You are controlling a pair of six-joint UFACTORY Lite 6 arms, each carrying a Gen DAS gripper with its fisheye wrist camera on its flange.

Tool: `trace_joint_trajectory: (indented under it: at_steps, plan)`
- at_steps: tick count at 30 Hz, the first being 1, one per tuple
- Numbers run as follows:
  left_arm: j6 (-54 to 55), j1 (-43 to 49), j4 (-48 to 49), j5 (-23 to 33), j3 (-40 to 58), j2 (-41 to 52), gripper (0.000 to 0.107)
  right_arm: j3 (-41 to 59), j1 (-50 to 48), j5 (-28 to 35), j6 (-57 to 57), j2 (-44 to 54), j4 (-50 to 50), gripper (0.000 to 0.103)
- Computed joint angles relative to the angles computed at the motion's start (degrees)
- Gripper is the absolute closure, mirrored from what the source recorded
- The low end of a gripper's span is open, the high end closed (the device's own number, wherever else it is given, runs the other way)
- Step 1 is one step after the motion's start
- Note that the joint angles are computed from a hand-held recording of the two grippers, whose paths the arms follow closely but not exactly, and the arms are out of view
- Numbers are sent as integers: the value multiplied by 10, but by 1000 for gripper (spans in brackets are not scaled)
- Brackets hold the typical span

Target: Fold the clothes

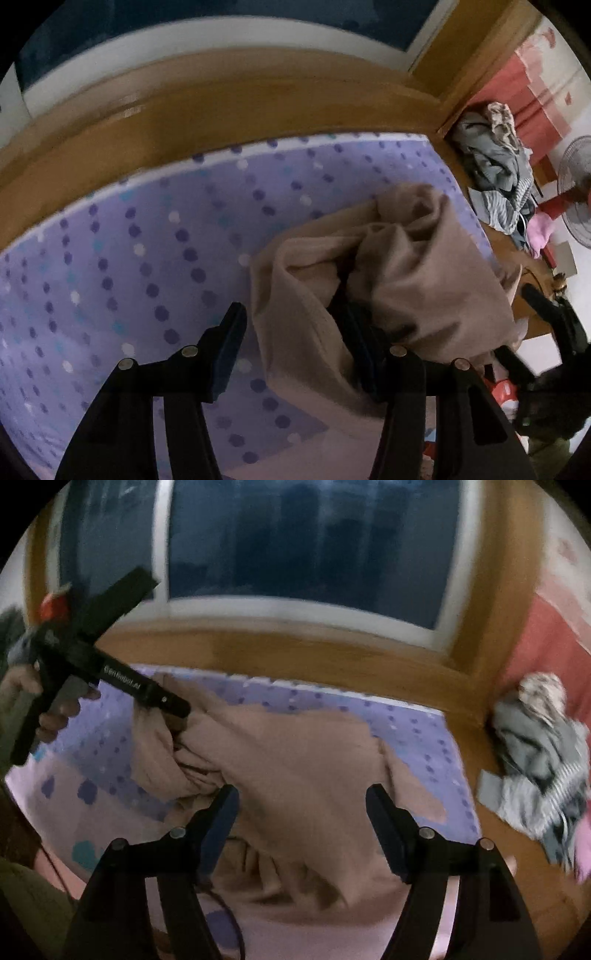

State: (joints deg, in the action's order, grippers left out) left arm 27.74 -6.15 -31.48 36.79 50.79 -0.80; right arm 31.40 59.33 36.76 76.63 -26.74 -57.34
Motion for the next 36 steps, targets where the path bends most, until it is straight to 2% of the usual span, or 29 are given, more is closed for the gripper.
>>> trace_joint_trajectory:
  at_steps: [3,4,5,6,7,8,9,11,16,19,22,26,28,33,36]
  plan:
    - [29,3,-57,-3,-11,42,52,14,-62,-82,-20,64,18,31]
    - [50,8,-86,-5,-20,49,55,21,-79,-105,-29,85,29,31]
    - [75,16,-118,-9,-35,45,74,28,-96,-127,-41,107,41,34]
    - [100,27,-149,-12,-51,37,86,37,-113,-148,-56,130,56,44]
    - [114,38,-166,-12,-63,28,92,39,-121,-159,-74,133,80,51]
    - [123,53,-177,-9,-74,11,92,39,-128,-167,-93,129,108,67]
    - [136,77,-188,-1,-87,-15,94,40,-124,-163,-88,119,113,77]
    - [151,131,-186,25,-106,-82,97,46,-104,-138,-47,91,94,84]
    - [203,335,-162,158,-85,-235,97,109,-13,-45,70,31,10,87]
    - [264,485,-196,245,-24,-249,97,192,47,18,114,70,-60,87]
    - [313,622,-240,325,53,-209,97,286,77,78,115,139,-99,90]
    - [343,675,-246,316,108,-171,97,382,84,184,96,223,-127,99]
    - [353,691,-247,306,133,-149,97,407,69,214,83,235,-136,99]
    - [349,681,-213,240,131,-109,97,425,-30,144,12,250,-80,99]
    - [356,700,-194,220,120,-72,97,394,-104,23,-66,257,45,96]
